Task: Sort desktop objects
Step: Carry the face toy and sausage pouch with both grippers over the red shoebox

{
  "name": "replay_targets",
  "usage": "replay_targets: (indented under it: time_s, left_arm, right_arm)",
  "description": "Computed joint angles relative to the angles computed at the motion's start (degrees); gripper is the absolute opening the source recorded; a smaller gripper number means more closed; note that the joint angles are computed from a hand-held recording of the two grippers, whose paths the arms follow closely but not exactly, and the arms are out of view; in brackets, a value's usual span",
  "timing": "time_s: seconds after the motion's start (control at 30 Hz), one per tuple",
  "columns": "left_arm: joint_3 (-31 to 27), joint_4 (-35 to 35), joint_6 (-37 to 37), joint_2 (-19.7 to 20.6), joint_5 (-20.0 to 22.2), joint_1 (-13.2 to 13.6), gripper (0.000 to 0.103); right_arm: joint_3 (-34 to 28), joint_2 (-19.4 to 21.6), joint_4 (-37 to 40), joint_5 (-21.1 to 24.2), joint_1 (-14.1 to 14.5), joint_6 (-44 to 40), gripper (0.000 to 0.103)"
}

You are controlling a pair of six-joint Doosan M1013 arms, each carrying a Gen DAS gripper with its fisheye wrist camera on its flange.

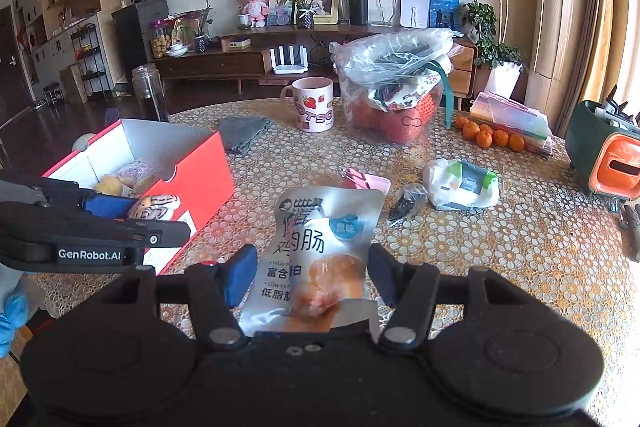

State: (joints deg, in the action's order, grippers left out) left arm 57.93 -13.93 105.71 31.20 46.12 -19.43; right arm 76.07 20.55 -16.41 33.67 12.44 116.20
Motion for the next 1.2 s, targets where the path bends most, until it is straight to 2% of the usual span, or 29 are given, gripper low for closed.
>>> replay_targets:
  time_s: [0.63,0.93,1.2]
  left_arm:
    - [1.8,0.6,-1.7,-1.8,-2.0,4.5,0.054]
    - [0.8,1.8,-3.6,-1.2,-2.1,6.6,0.054]
    - [-1.8,5.5,-6.5,0.6,-1.5,8.0,0.054]
  right_arm:
    - [-7.8,4.5,3.6,0.5,4.4,-3.9,0.060]
    - [-14.5,8.6,8.6,2.4,5.7,-10.9,0.060]
    - [-21.6,13.0,12.8,6.1,6.2,-15.3,0.060]
